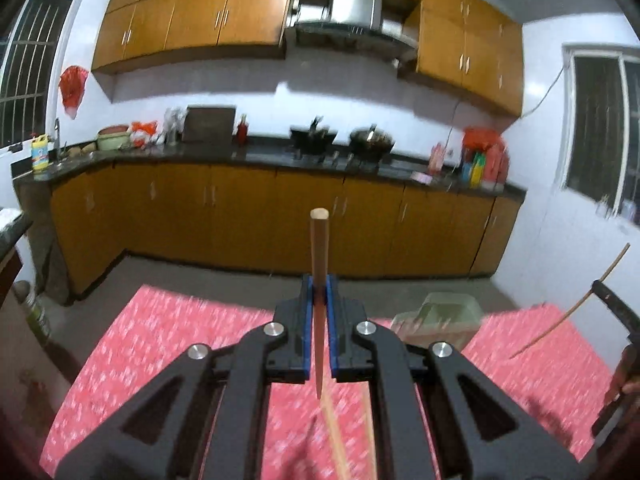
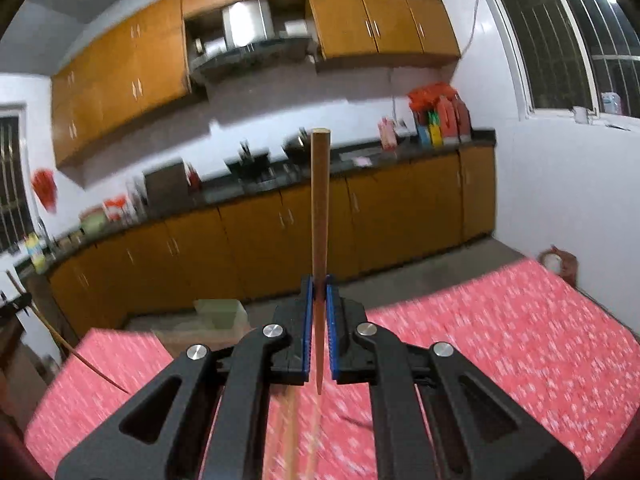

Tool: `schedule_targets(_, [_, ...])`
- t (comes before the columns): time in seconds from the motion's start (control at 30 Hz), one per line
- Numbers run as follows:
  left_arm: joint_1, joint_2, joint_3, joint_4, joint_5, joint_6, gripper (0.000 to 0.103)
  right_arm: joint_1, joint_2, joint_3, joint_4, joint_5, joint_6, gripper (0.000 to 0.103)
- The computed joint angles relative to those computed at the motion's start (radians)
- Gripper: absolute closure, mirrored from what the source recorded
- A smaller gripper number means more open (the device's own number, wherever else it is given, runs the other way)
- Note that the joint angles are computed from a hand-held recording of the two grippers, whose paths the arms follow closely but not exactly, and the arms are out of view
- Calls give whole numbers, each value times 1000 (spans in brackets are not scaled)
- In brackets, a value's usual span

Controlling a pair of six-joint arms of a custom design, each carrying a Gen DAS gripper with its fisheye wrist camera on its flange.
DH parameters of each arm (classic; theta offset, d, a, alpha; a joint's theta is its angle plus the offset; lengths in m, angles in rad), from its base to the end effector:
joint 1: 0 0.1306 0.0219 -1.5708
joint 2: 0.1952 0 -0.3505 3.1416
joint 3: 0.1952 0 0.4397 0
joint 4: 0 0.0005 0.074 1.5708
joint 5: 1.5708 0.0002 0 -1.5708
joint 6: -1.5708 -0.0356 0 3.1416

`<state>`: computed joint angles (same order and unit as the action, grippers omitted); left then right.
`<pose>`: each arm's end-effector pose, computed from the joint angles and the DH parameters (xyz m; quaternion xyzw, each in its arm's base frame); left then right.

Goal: Organize utensils
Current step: 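Lift the left tool's chopstick upright over the holder while the right tool carries its own, then open the left tool to drop its chopstick into the holder while the right tool releases its own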

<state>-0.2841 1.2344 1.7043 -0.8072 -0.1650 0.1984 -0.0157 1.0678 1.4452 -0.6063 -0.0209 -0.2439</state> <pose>0.4503 -0.1259 0.6404 -0.0128 0.8143 -0.0724 0.5758 0.4311 -0.0065 0.6016 0.0949 0.7774 0.0789 0.6167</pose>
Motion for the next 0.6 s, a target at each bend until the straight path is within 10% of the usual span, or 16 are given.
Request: schedule_targets(0.6, [-99, 177, 168, 185, 13, 93, 96, 113, 151, 121, 90, -43, 34, 96])
